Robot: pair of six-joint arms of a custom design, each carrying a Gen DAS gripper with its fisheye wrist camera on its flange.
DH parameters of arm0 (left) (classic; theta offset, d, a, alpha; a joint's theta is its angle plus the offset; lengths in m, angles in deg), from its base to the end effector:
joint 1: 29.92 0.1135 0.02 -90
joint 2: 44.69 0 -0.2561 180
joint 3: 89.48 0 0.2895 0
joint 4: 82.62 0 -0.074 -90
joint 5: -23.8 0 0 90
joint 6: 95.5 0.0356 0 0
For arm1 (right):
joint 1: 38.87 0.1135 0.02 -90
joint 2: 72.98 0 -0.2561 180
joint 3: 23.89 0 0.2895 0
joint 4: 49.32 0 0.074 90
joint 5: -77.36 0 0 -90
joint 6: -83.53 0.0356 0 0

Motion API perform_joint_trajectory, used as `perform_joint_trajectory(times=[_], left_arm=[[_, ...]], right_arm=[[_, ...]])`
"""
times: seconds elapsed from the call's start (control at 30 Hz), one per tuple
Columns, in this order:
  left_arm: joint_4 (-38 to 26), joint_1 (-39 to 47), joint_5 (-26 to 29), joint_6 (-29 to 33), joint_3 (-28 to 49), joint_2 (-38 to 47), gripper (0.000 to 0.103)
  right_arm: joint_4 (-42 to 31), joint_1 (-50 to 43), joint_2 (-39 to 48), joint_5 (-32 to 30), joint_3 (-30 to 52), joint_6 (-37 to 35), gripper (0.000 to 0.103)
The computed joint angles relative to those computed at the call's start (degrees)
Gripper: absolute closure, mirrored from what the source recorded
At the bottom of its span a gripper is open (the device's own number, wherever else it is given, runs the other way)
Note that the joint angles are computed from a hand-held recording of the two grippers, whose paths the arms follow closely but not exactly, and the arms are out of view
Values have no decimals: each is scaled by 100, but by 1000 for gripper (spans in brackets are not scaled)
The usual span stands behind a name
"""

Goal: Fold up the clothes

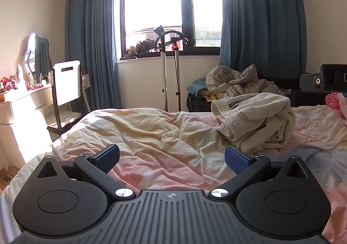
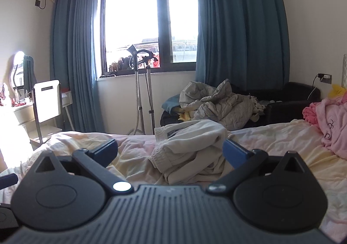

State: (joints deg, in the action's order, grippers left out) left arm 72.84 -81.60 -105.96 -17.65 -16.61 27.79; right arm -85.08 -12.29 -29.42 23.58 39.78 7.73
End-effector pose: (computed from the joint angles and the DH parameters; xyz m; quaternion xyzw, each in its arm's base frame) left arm 0.2193 -0.2408 0.3182 0.0930 0.8054 -0.0279 0.5848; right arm 0.1929 0.0730 0.3618 0.1051 0.7732 -0.0321 0.6246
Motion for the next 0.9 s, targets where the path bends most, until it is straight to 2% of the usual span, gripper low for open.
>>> perform_joint_trajectory(times=[0.17,0.4,0.53,0.73,0.9], left_arm=[[4,69,42,-20,-112,-77,0],[-17,72,184,-63,-66,92,0],[-61,47,258,-110,-32,244,0],[-58,29,290,-187,-47,351,0],[-35,30,187,-330,-49,375,0]], right_arm=[[752,-406,-21,-433,-1239,213,0],[1710,-1025,1013,-1347,-2130,266,0],[1833,-997,1473,-1366,-2249,236,0],[1759,-769,1703,-925,-2183,114,0],[1754,-1100,1572,-1458,-2255,238,0]])
